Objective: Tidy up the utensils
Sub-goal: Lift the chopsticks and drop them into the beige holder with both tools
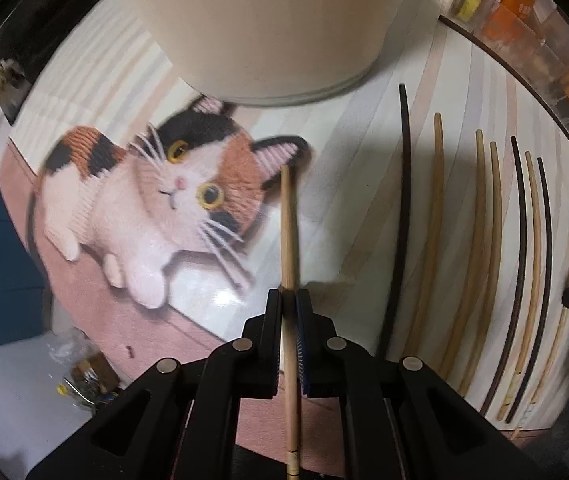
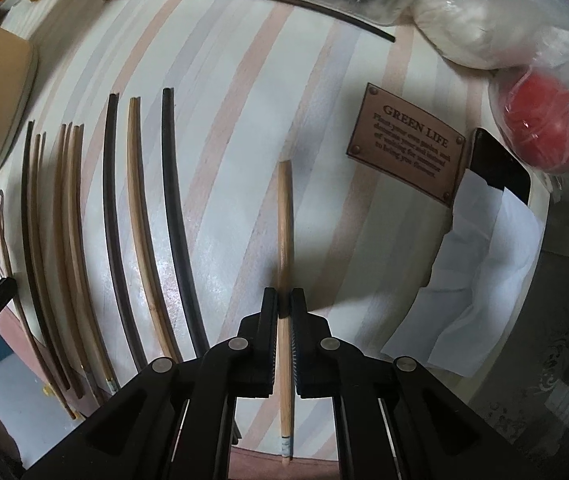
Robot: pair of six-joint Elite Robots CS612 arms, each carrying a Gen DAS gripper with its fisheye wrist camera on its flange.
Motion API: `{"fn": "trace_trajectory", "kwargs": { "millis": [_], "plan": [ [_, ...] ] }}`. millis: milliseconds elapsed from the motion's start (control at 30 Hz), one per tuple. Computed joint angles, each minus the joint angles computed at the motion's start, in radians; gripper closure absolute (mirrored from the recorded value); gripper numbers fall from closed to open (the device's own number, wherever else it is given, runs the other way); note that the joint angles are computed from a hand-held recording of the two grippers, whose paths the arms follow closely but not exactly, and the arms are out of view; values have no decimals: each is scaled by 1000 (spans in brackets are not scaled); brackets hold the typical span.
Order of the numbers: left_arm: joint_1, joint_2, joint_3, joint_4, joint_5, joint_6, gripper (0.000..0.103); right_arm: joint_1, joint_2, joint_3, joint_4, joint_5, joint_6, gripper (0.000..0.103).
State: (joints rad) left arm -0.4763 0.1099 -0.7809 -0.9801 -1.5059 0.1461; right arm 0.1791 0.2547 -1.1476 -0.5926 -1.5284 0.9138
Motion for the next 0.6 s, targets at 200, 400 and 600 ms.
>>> {"fn": "trace_trajectory", "kwargs": {
  "millis": [200,400,600],
  "plan": [
    [7,-8,-37,-24,-30,30,99,21,7,-63,-54,-46,54,97],
    [12,-14,-73,-62,-64,30,99,37,-29,-63,-133,-96,67,97],
    [15,-22,-78,-109,-89,14,99,51,-52,-41,-229,-151,40,97]
  ]
}}
